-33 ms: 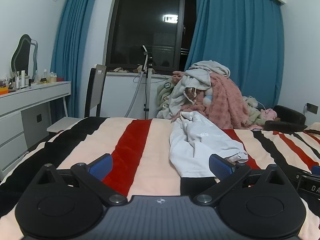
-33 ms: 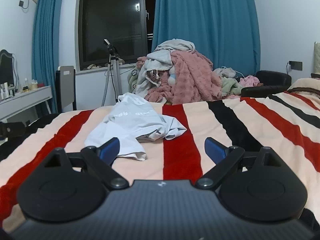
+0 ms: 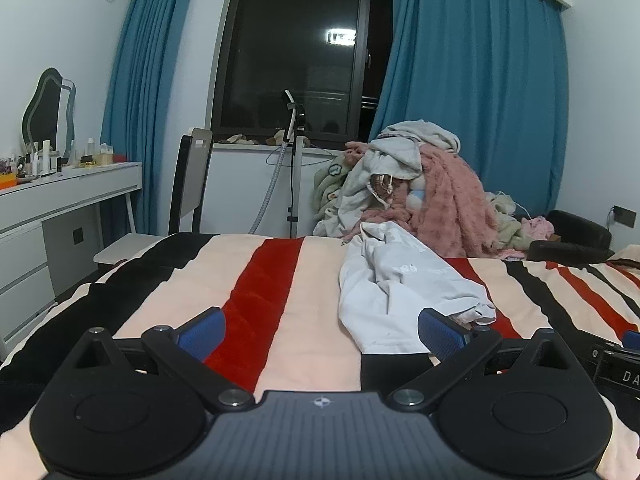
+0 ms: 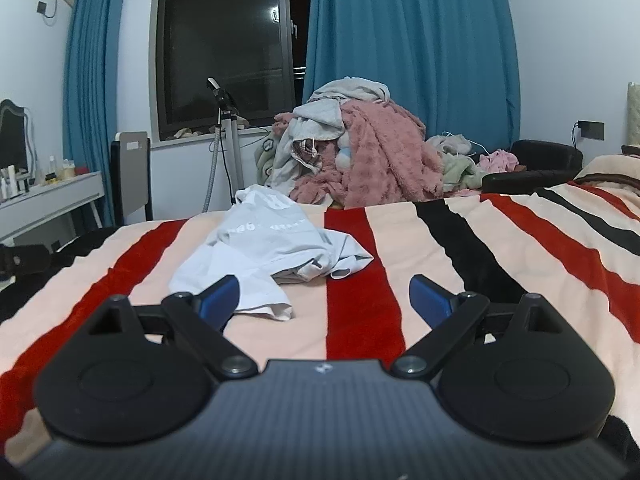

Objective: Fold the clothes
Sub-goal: 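Move both grippers toward the crumpled white T-shirt on the bed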

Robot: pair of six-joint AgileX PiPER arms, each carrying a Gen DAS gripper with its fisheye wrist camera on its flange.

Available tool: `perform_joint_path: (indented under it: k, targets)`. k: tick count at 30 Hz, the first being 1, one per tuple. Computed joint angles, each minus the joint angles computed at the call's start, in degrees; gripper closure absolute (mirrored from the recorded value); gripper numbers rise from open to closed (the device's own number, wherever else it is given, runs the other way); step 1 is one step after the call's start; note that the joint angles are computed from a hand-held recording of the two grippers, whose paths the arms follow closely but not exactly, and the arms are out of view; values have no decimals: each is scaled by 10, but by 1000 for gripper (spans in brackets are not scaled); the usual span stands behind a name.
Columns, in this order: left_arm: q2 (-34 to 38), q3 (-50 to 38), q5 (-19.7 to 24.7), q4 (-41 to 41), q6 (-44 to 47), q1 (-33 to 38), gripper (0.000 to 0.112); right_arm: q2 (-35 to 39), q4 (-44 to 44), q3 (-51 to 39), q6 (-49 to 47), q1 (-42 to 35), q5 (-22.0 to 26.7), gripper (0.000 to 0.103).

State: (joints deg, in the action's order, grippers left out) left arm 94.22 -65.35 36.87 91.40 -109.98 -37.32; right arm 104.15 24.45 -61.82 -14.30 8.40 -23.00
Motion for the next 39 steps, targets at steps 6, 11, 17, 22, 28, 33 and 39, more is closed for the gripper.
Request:
perform_joint_path:
  k: [6, 11, 17, 22, 28, 33, 39]
  targets:
    - [13, 5, 28, 31, 3, -16, 9, 2, 10, -3, -8, 0, 4, 10]
    - [20, -5, 31, 21, 21, -24, 9, 3, 19, -5, -15, -1, 7, 10]
    - [20, -7, 22, 15, 27, -20, 9, 5, 31, -8, -24, -1, 11, 10]
    - [22, -6, 12, 21, 23, -19, 9, 7, 40, -10, -32, -1, 15, 10]
    - [29, -12, 8, 12, 37, -20, 9, 3, 51, -10, -34, -5, 17, 10]
    - [34, -13, 4, 17, 39, -22, 9, -2, 80, -13, -57, -9, 25, 10]
    - [54, -33, -35, 28, 45, -9, 9, -23, 202, -3, -162, 1, -30, 10]
